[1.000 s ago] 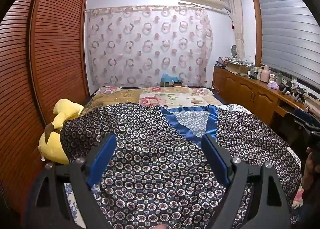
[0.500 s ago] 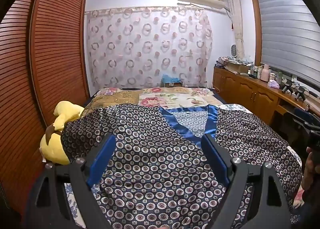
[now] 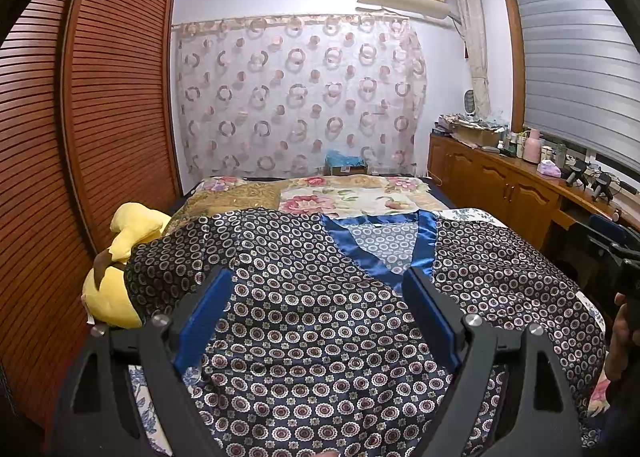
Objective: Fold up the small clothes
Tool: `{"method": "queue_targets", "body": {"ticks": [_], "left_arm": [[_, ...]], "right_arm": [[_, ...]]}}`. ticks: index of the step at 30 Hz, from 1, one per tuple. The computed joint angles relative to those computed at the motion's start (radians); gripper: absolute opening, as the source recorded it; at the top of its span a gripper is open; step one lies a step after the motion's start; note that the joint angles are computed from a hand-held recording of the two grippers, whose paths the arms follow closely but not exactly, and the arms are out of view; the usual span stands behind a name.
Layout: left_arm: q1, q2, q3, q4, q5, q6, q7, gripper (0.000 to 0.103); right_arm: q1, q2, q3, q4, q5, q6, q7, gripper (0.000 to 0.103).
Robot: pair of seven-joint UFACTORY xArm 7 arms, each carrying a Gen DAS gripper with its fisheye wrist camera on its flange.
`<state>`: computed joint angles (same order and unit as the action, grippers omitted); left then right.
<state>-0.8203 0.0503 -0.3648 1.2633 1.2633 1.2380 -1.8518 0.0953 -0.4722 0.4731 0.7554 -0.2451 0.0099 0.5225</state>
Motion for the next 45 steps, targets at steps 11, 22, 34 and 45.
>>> {"method": "queue_targets", "body": {"ticks": [11, 22, 34, 45], "left_arm": [[-0.003, 0.001, 0.001, 0.003, 0.001, 0.003, 0.003, 0.087], [-0.002, -0.005, 0.0, 0.003, 0.0, 0.007, 0.008, 0.087], [0.001, -0.005, -0.004, 0.006, 0.008, 0.012, 0.01, 0.087], [-0.003, -0.002, -0.003, 0.009, 0.008, 0.015, 0.01, 0.087]], "right_arm": [[0.003, -0.001, -0.003, 0.0, -0.002, -0.001, 0.003, 0.103], [0.003, -0.006, 0.0, -0.006, 0.002, -0.005, 0.005, 0.103], [-0.001, -0.01, 0.01, 0.005, -0.003, 0.007, 0.018, 0.103], [0.012, -0.015, -0.001, 0.012, -0.004, 0.017, 0.018, 0.103]]}}
